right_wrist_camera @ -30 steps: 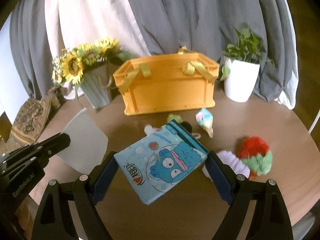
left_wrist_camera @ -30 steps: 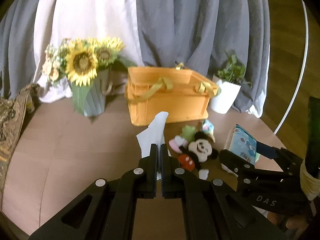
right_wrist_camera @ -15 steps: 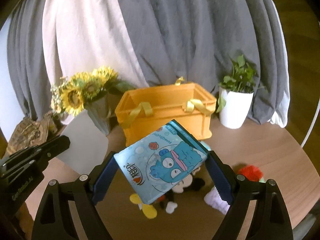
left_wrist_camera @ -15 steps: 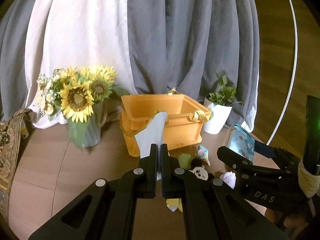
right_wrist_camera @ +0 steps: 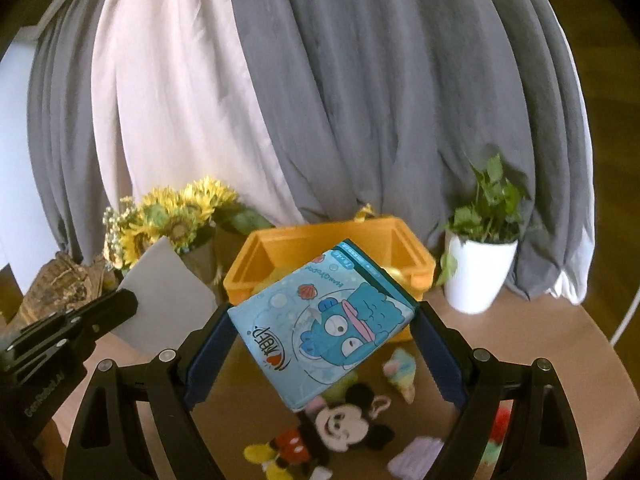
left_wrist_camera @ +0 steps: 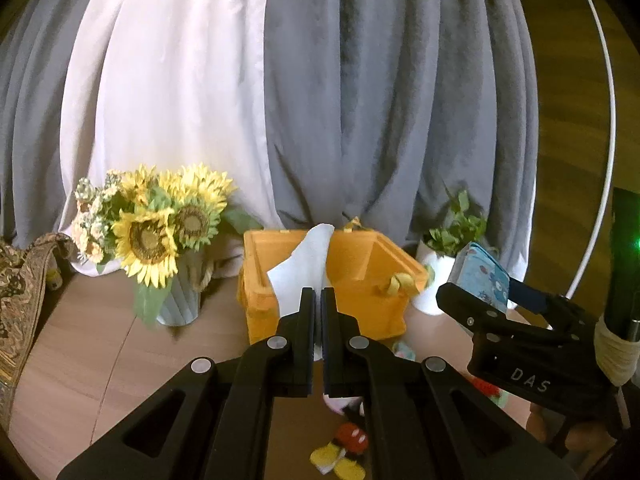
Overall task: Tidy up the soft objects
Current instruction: 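Lift the tissue and cloth book and carry both over the orange crate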
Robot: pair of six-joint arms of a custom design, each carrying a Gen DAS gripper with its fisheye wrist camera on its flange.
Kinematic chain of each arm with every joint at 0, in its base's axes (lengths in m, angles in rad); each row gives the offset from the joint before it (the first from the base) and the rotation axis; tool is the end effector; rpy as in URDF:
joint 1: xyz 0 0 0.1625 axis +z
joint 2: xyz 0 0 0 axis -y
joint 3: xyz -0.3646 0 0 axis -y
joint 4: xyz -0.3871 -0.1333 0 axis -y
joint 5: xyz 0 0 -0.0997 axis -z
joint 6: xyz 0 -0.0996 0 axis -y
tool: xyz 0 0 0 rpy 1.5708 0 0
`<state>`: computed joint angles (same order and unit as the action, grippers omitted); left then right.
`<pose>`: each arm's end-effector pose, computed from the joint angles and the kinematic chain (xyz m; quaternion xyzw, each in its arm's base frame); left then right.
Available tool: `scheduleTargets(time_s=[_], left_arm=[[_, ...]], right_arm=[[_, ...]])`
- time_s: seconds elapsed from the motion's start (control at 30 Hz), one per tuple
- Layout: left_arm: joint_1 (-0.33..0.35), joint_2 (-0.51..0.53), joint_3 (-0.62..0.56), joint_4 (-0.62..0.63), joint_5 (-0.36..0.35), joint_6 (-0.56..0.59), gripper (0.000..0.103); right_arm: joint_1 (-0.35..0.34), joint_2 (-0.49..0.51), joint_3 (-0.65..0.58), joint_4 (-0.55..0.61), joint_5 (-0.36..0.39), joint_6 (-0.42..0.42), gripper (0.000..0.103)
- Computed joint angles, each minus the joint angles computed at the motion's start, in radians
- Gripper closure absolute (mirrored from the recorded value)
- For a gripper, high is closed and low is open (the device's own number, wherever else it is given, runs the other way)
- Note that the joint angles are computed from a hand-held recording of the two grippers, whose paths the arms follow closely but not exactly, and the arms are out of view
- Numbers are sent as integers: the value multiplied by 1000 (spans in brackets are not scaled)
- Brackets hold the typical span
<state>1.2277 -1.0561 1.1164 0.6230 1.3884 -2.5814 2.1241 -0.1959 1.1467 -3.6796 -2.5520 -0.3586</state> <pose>-0.0522 -0.5961 0.3174 0.3574 0.8263 -0.4161 0.1281 0.3968 -0.5463 -0.0125 0.0936 -0.7764 0.5187 0.3456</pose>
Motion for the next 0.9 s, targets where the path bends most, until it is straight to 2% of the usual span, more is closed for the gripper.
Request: scheduleTargets(time_s=[0.2,0.47,0.67,0.9], left_arm=[[-30,23,-8,-65,-25,-10,98],[-49,76,-69,-112,-37,4,98],[-46,160,-178,-92,-40,23,98],[-25,319,-405,1,-38,38,98]], right_arm=[[-29,-43,22,-19,55,-41,15],[-66,-69,2,9,127,-41,15],[-95,-54,-57,43,169,-58,15],[-140,-24,-150,137,195,-37,15]])
